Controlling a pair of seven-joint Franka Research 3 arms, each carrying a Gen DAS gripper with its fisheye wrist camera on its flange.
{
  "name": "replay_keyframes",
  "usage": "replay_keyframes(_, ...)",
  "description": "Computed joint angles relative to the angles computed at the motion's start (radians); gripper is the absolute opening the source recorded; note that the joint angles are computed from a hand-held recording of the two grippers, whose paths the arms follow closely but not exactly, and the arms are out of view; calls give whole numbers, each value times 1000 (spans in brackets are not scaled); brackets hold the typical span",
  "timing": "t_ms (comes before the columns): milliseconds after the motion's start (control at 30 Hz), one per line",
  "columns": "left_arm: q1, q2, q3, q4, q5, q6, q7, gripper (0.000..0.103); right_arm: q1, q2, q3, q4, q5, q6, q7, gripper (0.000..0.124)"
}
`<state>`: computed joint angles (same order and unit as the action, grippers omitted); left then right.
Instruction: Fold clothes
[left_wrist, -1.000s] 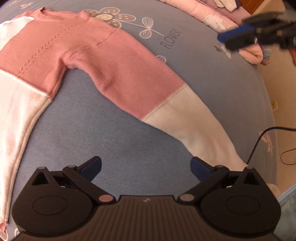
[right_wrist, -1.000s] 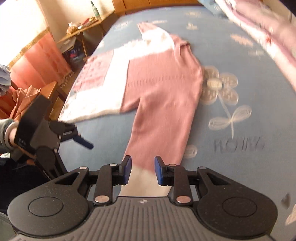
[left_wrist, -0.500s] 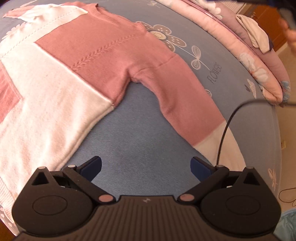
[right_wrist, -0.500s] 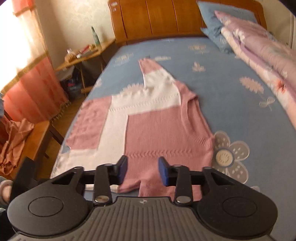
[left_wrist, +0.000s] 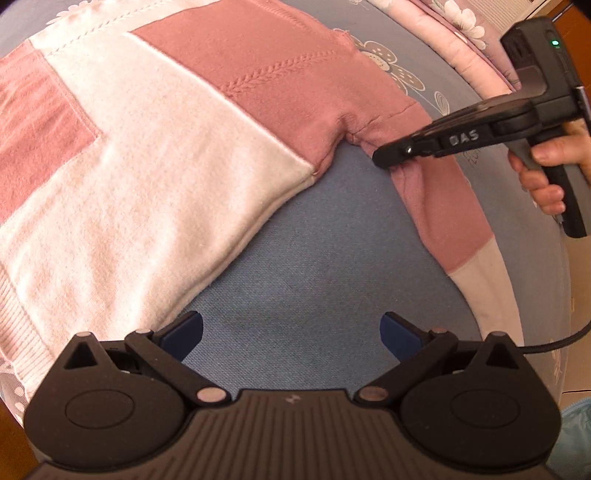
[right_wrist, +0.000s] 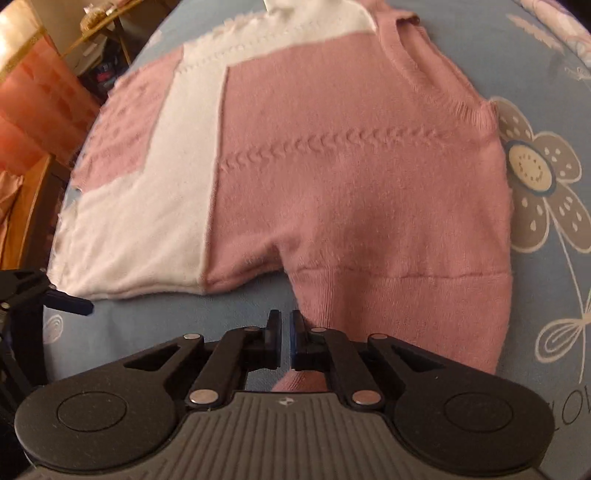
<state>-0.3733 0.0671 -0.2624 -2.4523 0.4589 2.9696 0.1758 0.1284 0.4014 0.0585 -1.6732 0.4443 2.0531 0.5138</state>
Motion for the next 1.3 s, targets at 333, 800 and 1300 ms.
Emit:
replay_keyframes(333,-14,9,15,16,95,-20,-95,101,13,21,4,-21,9,120,79,8)
replay_keyframes(800,-20,13,15,-8,60,9,-86,101,-141,370,25,467,166,15,416,47)
replay_keyframes(1300,8,-1,-5,-26,-36,10,-4,101,-130,351,62,421,130,124,305,9)
